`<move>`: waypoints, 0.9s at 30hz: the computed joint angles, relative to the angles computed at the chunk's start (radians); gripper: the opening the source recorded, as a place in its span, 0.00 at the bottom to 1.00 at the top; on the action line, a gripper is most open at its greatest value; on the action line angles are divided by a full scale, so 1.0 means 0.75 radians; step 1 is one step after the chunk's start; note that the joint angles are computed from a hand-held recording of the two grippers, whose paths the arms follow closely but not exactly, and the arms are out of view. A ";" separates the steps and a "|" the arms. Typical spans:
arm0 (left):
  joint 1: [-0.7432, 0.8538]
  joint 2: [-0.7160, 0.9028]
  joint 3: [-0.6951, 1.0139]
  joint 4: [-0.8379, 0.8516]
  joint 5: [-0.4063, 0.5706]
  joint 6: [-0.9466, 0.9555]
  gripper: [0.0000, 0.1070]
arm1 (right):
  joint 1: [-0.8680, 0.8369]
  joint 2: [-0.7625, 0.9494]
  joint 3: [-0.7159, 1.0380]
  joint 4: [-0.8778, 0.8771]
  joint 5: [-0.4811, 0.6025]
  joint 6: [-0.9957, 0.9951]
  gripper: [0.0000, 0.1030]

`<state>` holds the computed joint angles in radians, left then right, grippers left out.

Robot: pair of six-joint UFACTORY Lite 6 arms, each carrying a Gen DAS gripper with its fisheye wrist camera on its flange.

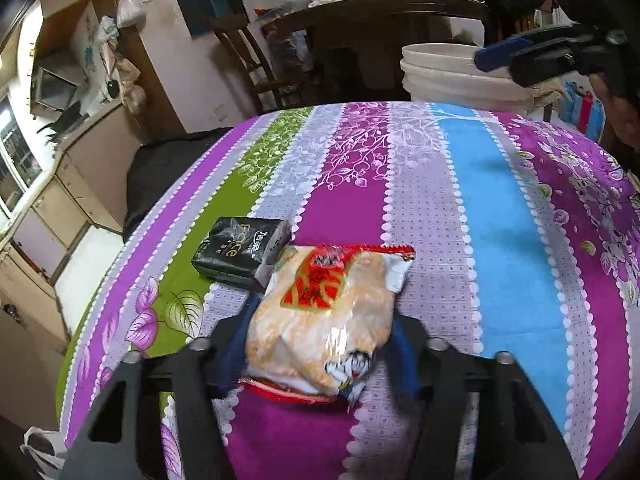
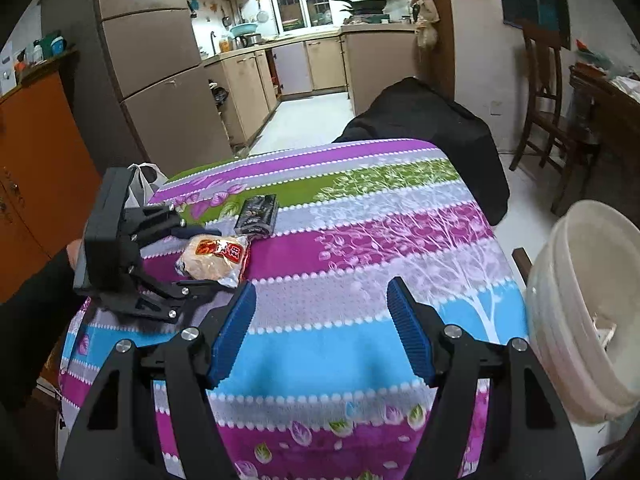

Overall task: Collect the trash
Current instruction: 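Grasp the snack bag with left tool while right tool grasps the black packet, then carry the snack bag and black packet over the bucket with both tools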

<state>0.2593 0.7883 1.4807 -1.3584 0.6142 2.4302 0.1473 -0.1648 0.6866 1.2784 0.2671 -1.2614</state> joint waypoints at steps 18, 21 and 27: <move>0.574 -1.018 -1.141 -0.572 0.095 0.021 0.44 | 0.441 1.141 1.120 -1.233 -0.112 1.342 0.75; 0.456 -1.074 -1.160 -0.756 -0.085 0.042 0.44 | 0.469 1.270 1.269 -1.613 -0.015 1.726 0.49; 0.163 -1.116 -1.164 -1.270 -0.379 0.351 0.44 | 0.415 1.047 0.952 -1.198 -0.161 1.330 0.29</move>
<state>0.3814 -0.0486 0.6081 -2.3109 0.3299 2.6932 0.4588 0.6204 1.4007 0.3799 0.1465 -0.2638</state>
